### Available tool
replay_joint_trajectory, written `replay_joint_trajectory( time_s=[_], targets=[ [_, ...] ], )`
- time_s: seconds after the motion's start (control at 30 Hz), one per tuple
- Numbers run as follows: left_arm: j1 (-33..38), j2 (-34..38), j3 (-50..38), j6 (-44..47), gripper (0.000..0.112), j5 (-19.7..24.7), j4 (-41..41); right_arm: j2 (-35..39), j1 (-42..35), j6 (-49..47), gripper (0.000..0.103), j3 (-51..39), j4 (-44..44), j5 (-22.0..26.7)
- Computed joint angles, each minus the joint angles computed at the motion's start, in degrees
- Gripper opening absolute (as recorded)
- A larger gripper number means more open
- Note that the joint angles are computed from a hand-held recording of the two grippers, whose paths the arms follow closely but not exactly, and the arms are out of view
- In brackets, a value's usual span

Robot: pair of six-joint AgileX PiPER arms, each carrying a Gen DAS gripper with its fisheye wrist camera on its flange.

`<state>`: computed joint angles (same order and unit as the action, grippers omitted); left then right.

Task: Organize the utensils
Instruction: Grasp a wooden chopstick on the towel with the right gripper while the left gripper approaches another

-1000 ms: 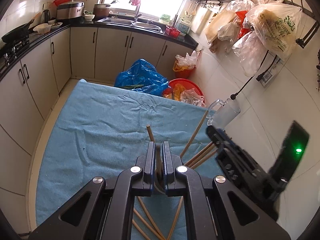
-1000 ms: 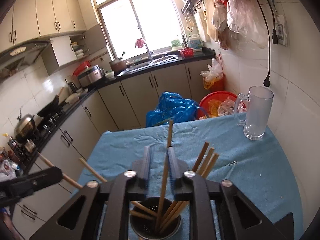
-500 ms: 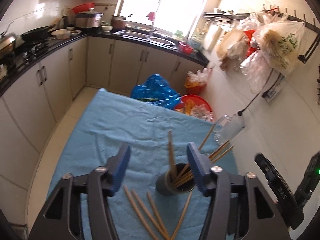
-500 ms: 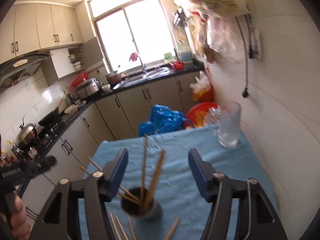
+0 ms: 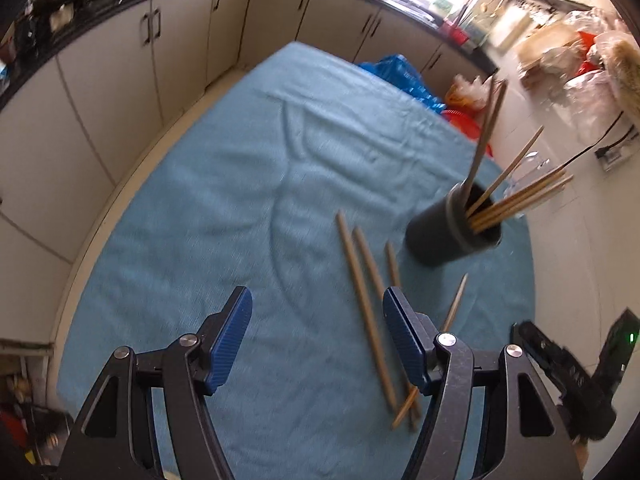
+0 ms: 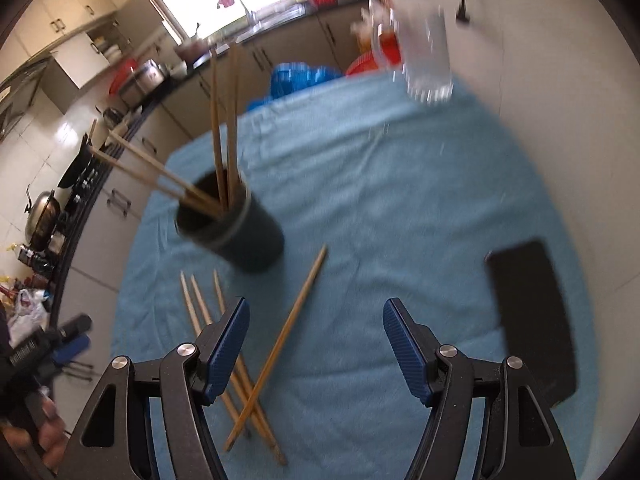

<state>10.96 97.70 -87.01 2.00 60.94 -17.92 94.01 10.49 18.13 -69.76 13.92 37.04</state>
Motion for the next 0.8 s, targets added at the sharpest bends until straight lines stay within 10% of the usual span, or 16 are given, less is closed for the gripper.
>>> replay_joint_trajectory(
  time_s=[0.33, 0.8],
  targets=[
    [3.48, -4.64, 7.02, 4.89, 0.067, -0.61, -0.10, 15.91, 0.08, -1.99, 0.040, -12.12, 11.07, 8.84],
    [2.18, 1.61, 1.31, 5.13, 0.067, 3.59, -1.51, 23.39, 4.95, 5.05, 0.011, -21.28, -0.96, 15.80]
  ],
)
